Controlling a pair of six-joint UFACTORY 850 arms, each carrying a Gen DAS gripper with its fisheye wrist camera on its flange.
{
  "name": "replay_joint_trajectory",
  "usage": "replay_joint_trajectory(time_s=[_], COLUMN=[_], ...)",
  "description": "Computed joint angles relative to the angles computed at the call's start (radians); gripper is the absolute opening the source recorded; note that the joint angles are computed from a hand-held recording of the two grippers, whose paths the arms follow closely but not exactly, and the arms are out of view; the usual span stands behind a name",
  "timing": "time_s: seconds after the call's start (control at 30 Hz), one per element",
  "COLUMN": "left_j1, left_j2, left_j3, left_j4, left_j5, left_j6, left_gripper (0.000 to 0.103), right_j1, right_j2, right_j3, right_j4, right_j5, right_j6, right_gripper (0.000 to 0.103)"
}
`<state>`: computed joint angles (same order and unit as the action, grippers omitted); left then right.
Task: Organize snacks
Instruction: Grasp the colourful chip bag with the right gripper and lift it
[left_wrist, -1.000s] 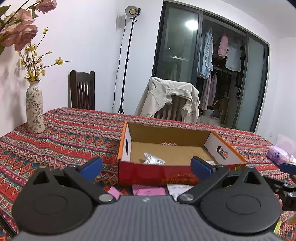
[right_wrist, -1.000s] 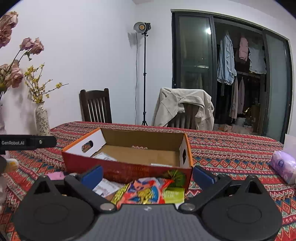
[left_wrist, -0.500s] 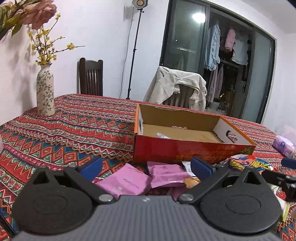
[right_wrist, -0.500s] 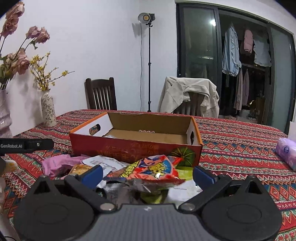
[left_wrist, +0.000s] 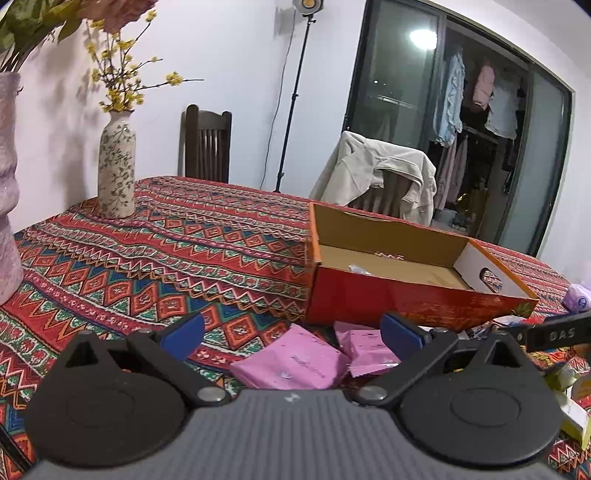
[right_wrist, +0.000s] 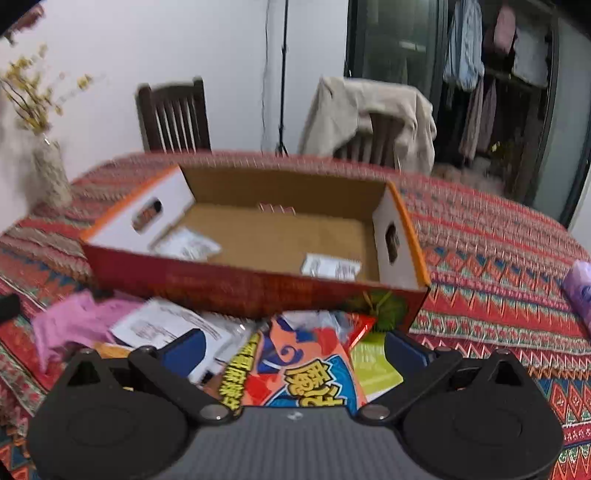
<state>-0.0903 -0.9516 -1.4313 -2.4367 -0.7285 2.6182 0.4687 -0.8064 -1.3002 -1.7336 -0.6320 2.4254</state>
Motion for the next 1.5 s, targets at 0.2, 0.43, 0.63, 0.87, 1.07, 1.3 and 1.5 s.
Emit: replay_joint_trajectory(time_s=[0.2,0.43,0.63,0.87,1.07,1.3,1.5], left_j1=[0.005,0.007,0.008,0.006,0.001,-0.008,-0.026], left_j2=[-0.007,-0.01,-0.008,-0.001,0.002,-0.012,-0.042], left_j3=[-0.008,-0.008,-0.004,0.004,-0.003,-0.032,-0.095], left_j4=[0.012,0.014,0.0,-0.036,-0.058,-0.059,0.039], left_j5=[0.002,0.003,0.01,0.024,0.066,0.152,0.243], left_j6=[-0.014,-0.02,-0.012,0.019,0.035,0.048,0.003], left_gripper=[0.103,0.103,0.103,0.103,0.103,0.103,0.103], right_j1=[-0.002,0.026,0.057,0.09,0.114,0.113,0.108], right_j2=[-0.027,-0.028,-0.001,0.034,0.035,0.03,0.026], right_j3=[-0.021,0.0,0.074,0.174,0.233,0.281,0.294], right_j4=[0.031,0.0,-0.108,-0.222,-0.267,-0.334,-0.362], right_j5=[0.025,-0.034,-0.135,-0.273,-0.372,-0.417,-0.432], right_j6=[-0.045,-0.037,0.127,0.362,0.509,0.638,0.682], right_gripper=[0.076,0.062,0.061,0.061,0.061,0.061,0.061])
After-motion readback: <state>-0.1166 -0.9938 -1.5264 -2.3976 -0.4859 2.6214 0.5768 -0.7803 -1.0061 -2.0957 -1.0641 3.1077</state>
